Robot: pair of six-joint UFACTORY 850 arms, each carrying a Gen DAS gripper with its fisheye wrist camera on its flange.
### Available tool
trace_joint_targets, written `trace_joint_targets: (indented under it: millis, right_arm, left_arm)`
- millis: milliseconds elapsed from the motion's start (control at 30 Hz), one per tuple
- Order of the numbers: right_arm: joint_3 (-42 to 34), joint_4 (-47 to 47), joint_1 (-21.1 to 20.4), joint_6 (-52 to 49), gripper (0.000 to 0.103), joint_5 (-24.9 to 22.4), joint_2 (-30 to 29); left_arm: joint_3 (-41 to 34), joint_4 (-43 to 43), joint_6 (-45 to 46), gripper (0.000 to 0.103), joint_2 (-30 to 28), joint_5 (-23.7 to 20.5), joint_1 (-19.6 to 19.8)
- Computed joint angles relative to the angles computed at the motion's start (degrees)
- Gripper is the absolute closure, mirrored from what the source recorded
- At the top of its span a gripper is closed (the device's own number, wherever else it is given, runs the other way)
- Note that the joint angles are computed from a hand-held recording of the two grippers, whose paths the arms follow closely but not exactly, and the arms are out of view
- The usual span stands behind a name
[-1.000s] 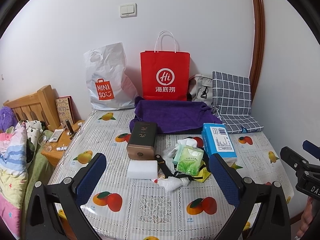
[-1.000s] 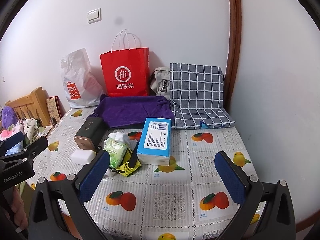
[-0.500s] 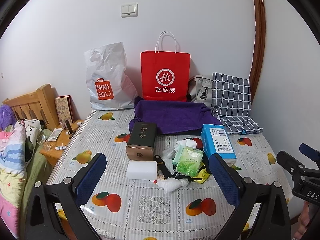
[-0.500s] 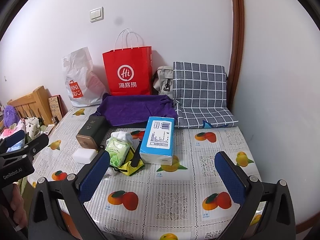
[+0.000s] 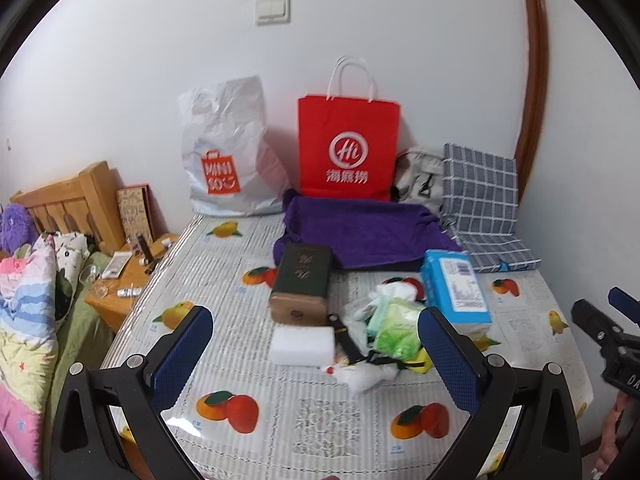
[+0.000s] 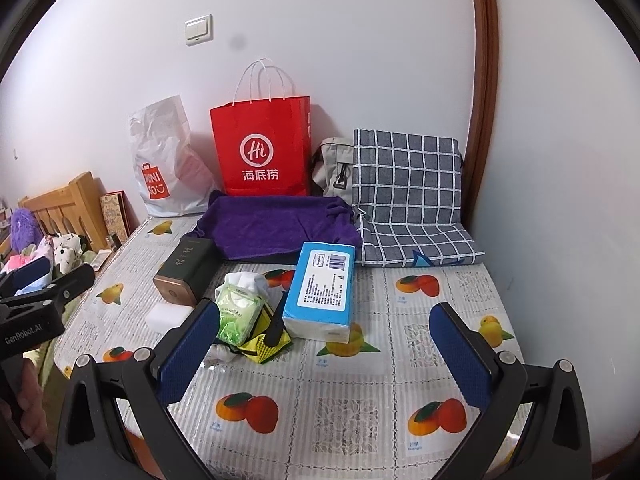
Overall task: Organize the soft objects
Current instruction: 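Grasp the white sponge block with the left tool while the right tool grasps the black watch strap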
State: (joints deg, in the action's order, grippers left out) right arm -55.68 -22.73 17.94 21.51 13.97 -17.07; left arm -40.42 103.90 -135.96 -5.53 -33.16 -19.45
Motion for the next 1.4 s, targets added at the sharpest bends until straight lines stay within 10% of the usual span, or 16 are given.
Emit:
trace_joint_targets:
  millis: [967,1100,1167,1400]
  right_arm:
    - [-18.23,-65.59,1.55,63.44,0.007,-2.30,-23.35]
    - [-20.91,-73.33,1.79,72.20,0.021,-1.60,-25.66]
    - [-21.87,-76.35,1.98,75.85,0.025,-1.51,-26.41]
    - [-24.26,-79.56,2.57,80.49,0.039,-0.72,-28.74]
  left_arm:
    - [-13.04,8.93,-3.36,0.001,-24.07,17.68,12.33]
    - [-14.50,10.55,-4.85,0.003,-26.06,17.87,12.83]
    - [-14.67,11.23,-5.55,0.022,-26.36,17.71,12.96]
    - [-13.78,20.11,-13.21,0.023,-26.38,16.80,13.37]
